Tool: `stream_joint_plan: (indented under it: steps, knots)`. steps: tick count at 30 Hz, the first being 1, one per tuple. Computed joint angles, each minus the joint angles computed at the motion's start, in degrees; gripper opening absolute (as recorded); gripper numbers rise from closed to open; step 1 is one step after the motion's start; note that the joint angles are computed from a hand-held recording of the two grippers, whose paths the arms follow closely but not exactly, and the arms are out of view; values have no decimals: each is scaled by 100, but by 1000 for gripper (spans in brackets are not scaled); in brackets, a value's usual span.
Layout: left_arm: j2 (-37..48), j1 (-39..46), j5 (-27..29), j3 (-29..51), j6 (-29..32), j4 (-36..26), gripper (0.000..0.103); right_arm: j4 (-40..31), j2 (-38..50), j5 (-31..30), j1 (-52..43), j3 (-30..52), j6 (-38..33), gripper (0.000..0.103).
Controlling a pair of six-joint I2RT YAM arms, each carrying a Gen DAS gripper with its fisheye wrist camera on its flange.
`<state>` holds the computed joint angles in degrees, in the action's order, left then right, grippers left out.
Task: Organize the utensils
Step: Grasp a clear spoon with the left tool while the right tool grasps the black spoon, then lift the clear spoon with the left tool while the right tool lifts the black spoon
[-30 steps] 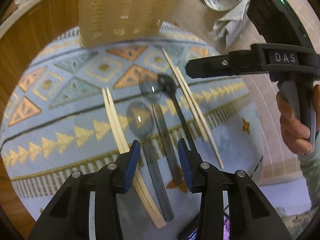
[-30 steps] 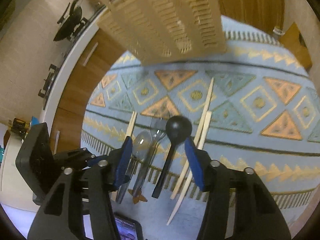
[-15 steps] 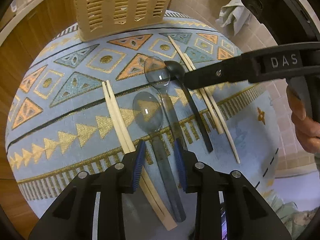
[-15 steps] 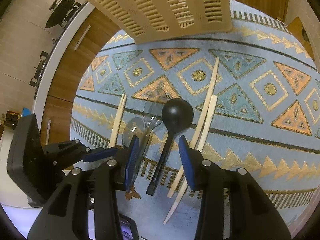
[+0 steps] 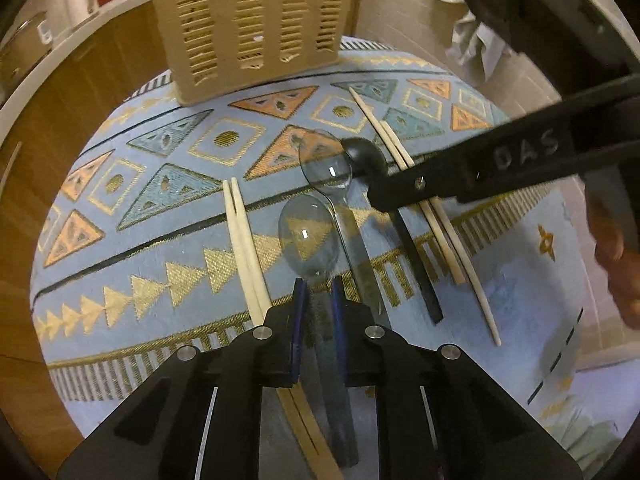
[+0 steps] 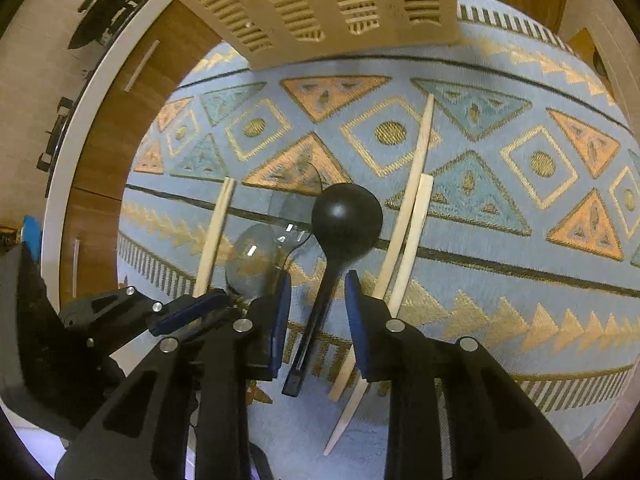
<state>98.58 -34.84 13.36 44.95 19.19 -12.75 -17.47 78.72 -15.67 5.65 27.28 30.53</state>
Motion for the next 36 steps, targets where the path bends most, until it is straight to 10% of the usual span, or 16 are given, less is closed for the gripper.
stream_joint_plan:
  steps: [20, 36]
  knots:
    - [-72, 1451, 1083, 560, -686, -290, 10, -611, -536, 1348, 608, 188, -188, 5]
    - [796, 1239, 52, 1084, -821, 103, 11, -725, -701, 994, -1487, -224, -1756, 5]
